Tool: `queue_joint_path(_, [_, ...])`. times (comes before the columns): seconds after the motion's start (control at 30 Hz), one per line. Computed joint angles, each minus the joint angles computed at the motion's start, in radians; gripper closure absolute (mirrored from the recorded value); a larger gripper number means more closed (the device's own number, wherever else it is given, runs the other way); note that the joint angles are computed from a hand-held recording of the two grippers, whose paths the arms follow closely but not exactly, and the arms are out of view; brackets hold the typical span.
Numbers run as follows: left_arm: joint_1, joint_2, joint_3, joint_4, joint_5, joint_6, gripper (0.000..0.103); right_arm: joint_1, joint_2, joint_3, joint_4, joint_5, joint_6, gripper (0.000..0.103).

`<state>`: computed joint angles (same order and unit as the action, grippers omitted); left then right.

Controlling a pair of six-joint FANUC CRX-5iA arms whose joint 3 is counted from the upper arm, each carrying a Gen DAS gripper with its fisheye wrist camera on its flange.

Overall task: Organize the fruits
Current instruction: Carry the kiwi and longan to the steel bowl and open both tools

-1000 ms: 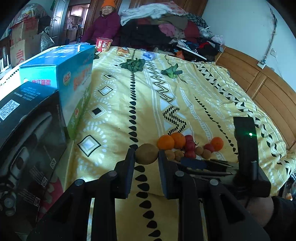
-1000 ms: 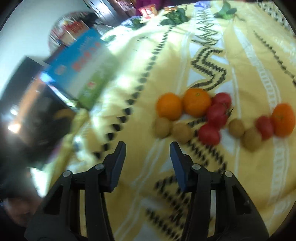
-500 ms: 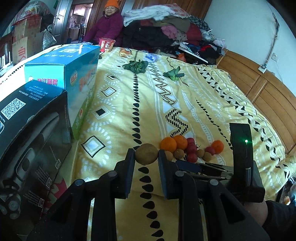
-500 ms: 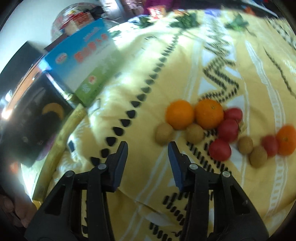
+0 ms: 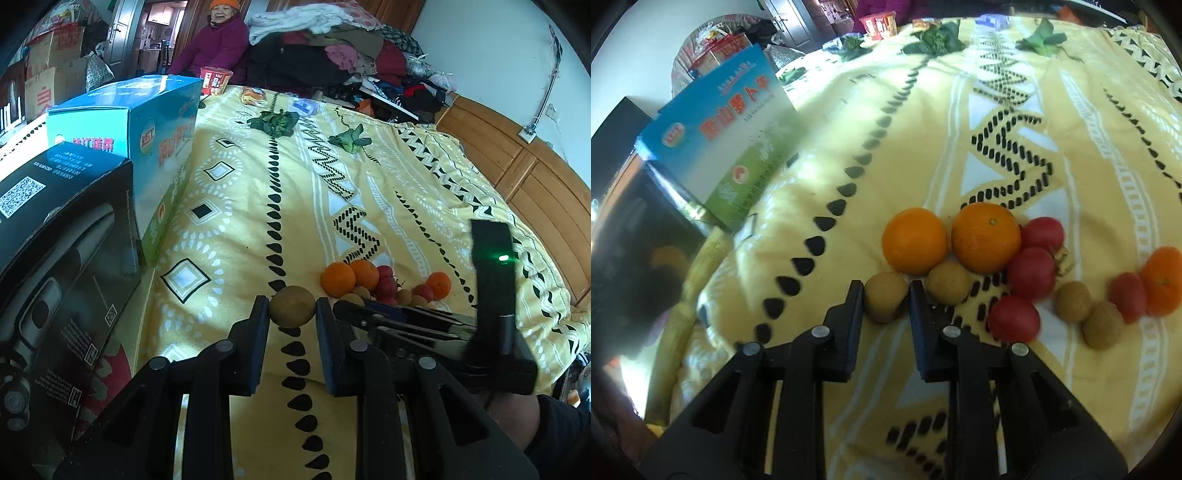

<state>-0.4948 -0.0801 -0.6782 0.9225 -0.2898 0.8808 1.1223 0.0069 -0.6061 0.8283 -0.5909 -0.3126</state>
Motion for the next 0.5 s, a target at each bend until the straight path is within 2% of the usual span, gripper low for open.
queue_joint_path(0.13, [-0.010, -0.042, -0.011, 0.011, 0.004, -0.012, 0.078, 0.048, -0.057, -0.006, 0.074, -0.063, -0.036, 0.078])
queue_joint_path(0.27, [0.018, -0.130, -0.030, -0.017, 0.009, 0.010, 0.078, 0.087, -0.084, 0.032, 0.140, -0.117, -0.037, 0.078])
queue_joint_path(0.4, [0.122, -0.260, -0.062, -0.085, -0.018, 0.074, 0.078, 0.112, -0.063, 0.109, 0.195, -0.142, 0.000, 0.078])
queue_joint_path(0.5, [0.248, -0.371, -0.092, -0.136, -0.067, 0.110, 0.078, 0.123, -0.024, 0.187, 0.223, -0.123, 0.050, 0.078])
